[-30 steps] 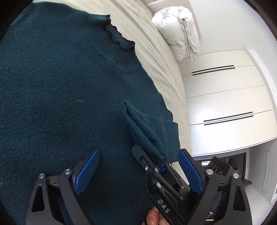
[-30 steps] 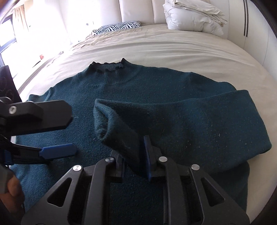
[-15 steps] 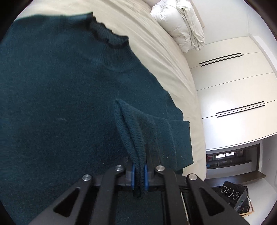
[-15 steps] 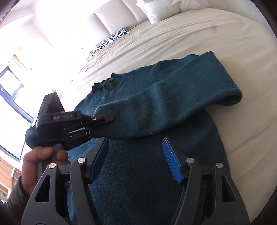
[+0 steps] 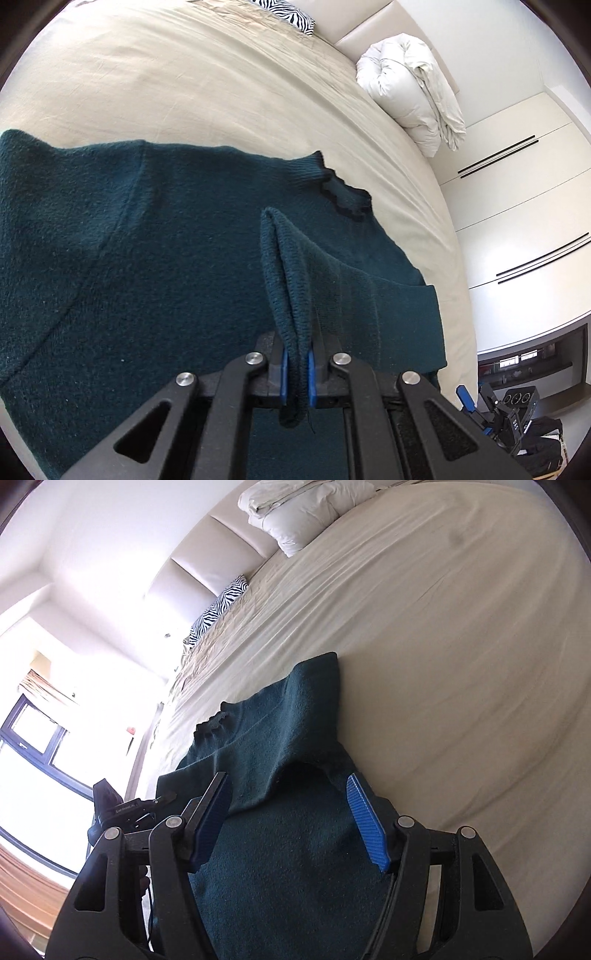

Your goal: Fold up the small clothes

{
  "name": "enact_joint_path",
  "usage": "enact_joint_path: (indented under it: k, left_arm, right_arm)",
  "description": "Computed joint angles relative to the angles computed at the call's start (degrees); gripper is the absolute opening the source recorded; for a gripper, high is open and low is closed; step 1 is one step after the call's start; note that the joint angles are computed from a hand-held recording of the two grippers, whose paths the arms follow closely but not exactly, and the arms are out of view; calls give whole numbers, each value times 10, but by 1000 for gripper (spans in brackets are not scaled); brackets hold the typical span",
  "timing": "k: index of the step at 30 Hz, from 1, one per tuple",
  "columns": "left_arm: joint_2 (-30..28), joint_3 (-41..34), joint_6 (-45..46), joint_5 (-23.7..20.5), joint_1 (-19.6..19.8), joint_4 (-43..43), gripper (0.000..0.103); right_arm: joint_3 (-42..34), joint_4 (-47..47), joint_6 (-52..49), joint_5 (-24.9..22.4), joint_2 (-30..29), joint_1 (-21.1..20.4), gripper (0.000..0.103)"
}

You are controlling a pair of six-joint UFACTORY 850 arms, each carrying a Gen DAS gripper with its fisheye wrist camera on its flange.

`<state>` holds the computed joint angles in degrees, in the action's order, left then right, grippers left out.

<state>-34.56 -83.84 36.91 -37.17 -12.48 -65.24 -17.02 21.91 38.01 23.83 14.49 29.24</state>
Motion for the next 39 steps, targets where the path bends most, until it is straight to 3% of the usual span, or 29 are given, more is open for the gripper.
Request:
enact_joint_path:
  k: [7, 13, 17, 22, 26, 33, 36, 39]
  left_arm:
    - [-5, 7, 25, 7, 18, -15, 8]
    - [13, 43, 58, 24, 16, -43, 8]
    - [4, 44, 77, 10, 20, -70, 8]
    - [-10, 47, 148, -19, 32, -126, 11]
    - [-30, 65, 263, -88, 56, -236, 11]
    - [-25, 70, 295, -74, 53, -246, 11]
    - [-24, 72, 299, -68, 52, -248, 11]
    - [-25, 69, 297, -62, 46, -251, 11]
  right_arm:
    - [-5, -98, 88, -3, -6, -36, 63]
    - [-42, -400, 342, 51, -67, -120, 64]
    - [-87, -530, 441, 108, -139, -162, 64]
    - [-141, -575, 487, 156, -226, -194, 64]
    - [-184, -618, 532, 190, -287, -220, 64]
    - [-255, -676, 583, 199, -354, -244, 63]
    - [-258, -687, 590, 200, -356, -244, 64]
    - [-235, -712, 593, 235, -346, -241, 64]
